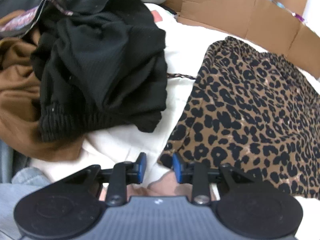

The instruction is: Fold clothes

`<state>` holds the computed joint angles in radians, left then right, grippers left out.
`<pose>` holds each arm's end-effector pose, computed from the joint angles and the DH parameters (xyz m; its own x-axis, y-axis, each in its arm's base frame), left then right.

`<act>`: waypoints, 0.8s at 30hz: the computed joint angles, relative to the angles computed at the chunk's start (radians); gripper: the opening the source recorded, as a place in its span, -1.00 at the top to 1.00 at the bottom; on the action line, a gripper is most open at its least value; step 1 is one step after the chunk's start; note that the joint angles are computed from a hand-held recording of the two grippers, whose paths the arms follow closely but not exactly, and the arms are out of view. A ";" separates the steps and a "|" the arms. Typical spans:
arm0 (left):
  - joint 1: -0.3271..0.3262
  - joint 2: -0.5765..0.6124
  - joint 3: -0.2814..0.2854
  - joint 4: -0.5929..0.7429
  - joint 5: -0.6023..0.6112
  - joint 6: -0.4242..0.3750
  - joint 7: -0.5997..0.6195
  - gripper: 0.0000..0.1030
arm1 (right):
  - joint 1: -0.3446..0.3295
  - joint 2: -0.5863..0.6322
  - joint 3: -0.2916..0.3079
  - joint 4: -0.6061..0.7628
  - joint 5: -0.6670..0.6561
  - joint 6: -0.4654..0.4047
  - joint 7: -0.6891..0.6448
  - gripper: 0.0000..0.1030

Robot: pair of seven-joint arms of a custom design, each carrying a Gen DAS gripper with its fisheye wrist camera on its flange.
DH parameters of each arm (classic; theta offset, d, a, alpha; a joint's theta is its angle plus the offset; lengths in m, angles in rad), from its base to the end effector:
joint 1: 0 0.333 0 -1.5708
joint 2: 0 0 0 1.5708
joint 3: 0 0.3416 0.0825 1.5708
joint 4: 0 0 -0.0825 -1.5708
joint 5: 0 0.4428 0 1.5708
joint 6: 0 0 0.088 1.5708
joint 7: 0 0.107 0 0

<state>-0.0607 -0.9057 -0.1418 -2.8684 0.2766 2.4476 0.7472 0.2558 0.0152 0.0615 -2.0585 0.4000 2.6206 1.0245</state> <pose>0.3453 -0.0658 0.4597 0.4431 -0.8946 0.0571 -0.7401 -0.4010 -0.5399 0.6160 0.1927 0.4850 0.5532 -0.8313 -0.0534 -0.7001 -0.4293 -0.5706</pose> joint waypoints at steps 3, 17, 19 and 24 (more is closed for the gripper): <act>0.001 -0.011 -0.002 -0.023 0.003 0.044 -0.014 0.52 | 0.002 -0.002 0.001 0.001 -0.015 -0.001 0.018 0.45; 0.011 -0.011 0.012 -0.063 -0.024 0.138 -0.035 0.54 | 0.025 -0.008 0.014 0.020 -0.017 -0.034 -0.046 0.45; 0.009 -0.008 0.016 -0.059 -0.027 0.135 -0.029 0.54 | 0.027 -0.006 0.014 0.023 -0.011 -0.034 -0.046 0.45; 0.014 -0.002 0.004 -0.051 -0.020 0.137 -0.033 0.56 | 0.028 -0.008 0.013 0.019 -0.013 -0.035 -0.045 0.44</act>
